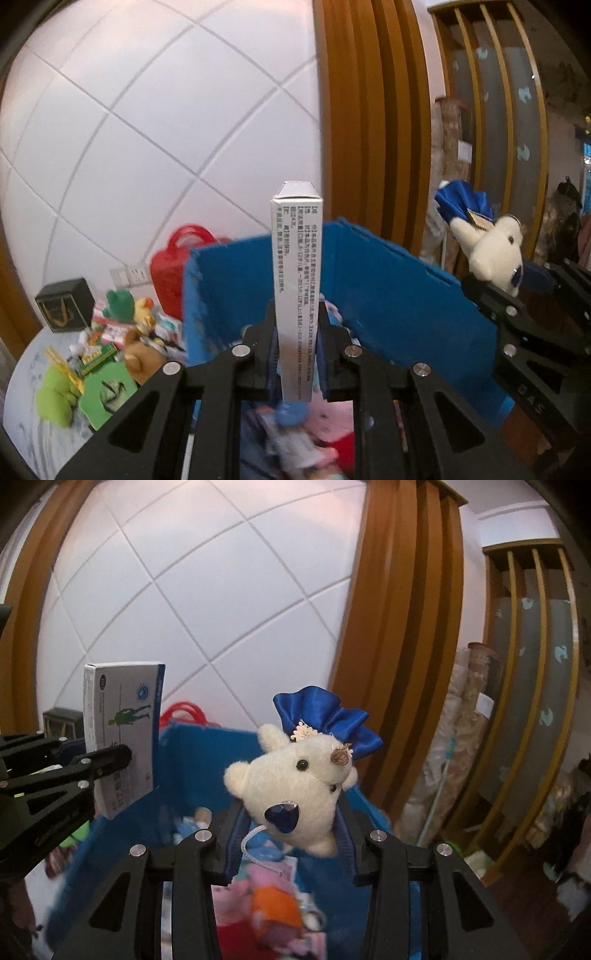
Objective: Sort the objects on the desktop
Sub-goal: 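Lift the box and plush dog and carry both over the crate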
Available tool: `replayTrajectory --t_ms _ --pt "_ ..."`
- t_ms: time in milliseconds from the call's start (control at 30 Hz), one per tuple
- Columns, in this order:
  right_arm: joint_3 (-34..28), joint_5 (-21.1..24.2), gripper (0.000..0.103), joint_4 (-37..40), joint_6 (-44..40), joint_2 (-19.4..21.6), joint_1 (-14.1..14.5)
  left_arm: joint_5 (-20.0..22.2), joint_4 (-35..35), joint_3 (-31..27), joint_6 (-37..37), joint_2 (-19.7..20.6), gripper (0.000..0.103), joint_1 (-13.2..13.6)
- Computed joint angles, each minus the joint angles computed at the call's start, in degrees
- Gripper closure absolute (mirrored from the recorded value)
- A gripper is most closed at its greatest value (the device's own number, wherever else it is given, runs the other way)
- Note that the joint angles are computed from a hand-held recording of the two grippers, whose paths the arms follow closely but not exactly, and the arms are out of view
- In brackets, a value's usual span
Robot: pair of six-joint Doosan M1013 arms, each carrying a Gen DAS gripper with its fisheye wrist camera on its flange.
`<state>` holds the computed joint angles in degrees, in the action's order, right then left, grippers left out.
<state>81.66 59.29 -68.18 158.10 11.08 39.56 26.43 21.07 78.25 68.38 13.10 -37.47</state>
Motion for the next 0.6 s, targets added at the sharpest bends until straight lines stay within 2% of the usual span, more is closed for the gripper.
replayTrajectory --t_ms 167,300,600 --pt "4.15 -4.28 0.062 3.17 -3.24 -2.04 -2.53 4.53 0.61 -0.46 -1.74 1.16 0.086 -2.53" --pt "5.84 -4.92 0.062 5.05 -7.32 -2.08 -3.77 7.65 -1.04 -1.4 -0.46 2.42 0.086 -3.65" --pt "7.94 -7.51 0.062 11.88 -15.4 -2.15 -6.83 13.85 0.04 -2.72 -4.58 4.64 0.086 -5.48"
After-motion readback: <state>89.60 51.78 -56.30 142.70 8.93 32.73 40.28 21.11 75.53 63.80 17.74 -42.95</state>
